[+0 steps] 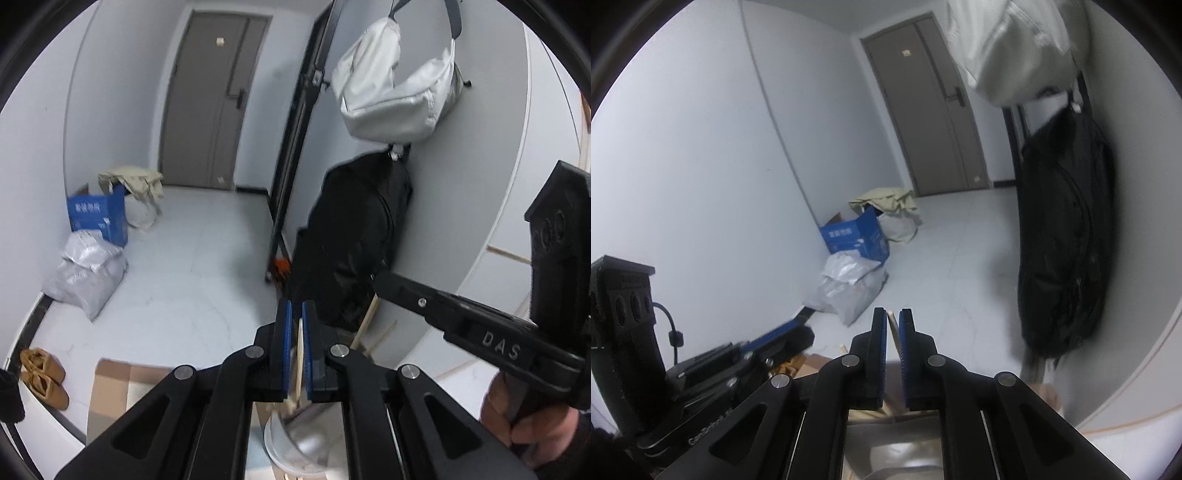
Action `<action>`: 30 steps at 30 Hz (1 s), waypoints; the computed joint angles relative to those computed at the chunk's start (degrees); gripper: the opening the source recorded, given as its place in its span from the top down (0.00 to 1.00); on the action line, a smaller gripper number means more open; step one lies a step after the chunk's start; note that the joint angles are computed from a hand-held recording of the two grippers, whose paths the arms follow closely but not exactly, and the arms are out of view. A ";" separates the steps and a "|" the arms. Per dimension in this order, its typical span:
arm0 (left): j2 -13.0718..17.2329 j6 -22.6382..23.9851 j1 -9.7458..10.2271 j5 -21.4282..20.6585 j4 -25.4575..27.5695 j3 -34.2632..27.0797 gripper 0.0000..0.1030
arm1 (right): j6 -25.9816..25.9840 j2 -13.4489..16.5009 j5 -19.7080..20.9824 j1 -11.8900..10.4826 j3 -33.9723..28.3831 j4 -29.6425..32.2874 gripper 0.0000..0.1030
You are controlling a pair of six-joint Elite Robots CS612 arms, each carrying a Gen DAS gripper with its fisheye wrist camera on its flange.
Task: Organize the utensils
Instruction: 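Open both grippers to drop the sticks into the holder, then move both grippers back down to the sticks on the mat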
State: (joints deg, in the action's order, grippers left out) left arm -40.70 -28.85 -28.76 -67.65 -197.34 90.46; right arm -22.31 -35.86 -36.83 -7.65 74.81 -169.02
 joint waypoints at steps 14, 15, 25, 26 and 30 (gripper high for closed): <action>-6.31 -4.14 -3.08 10.13 0.38 7.70 0.23 | 12.14 -3.37 -0.31 -2.85 8.53 -16.31 0.43; -6.73 -4.55 -3.46 11.25 0.78 8.17 0.22 | 12.79 -3.72 -0.38 -2.97 9.43 -17.70 0.41; -8.80 -5.15 -6.04 20.08 -1.66 12.20 0.04 | 15.86 -7.21 1.78 -4.86 17.75 -29.30 0.20; -8.92 -5.17 -6.32 20.68 -2.11 12.65 0.02 | 16.08 -7.14 1.71 -4.93 17.97 -30.34 0.19; -9.10 -4.77 -7.62 23.68 -3.09 13.85 0.01 | 16.38 -7.73 2.41 -5.53 20.38 -34.00 0.08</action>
State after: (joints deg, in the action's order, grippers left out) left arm -49.81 -33.62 -36.38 -43.97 -200.42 104.31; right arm -5.93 -43.60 -34.42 -13.17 95.19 -203.02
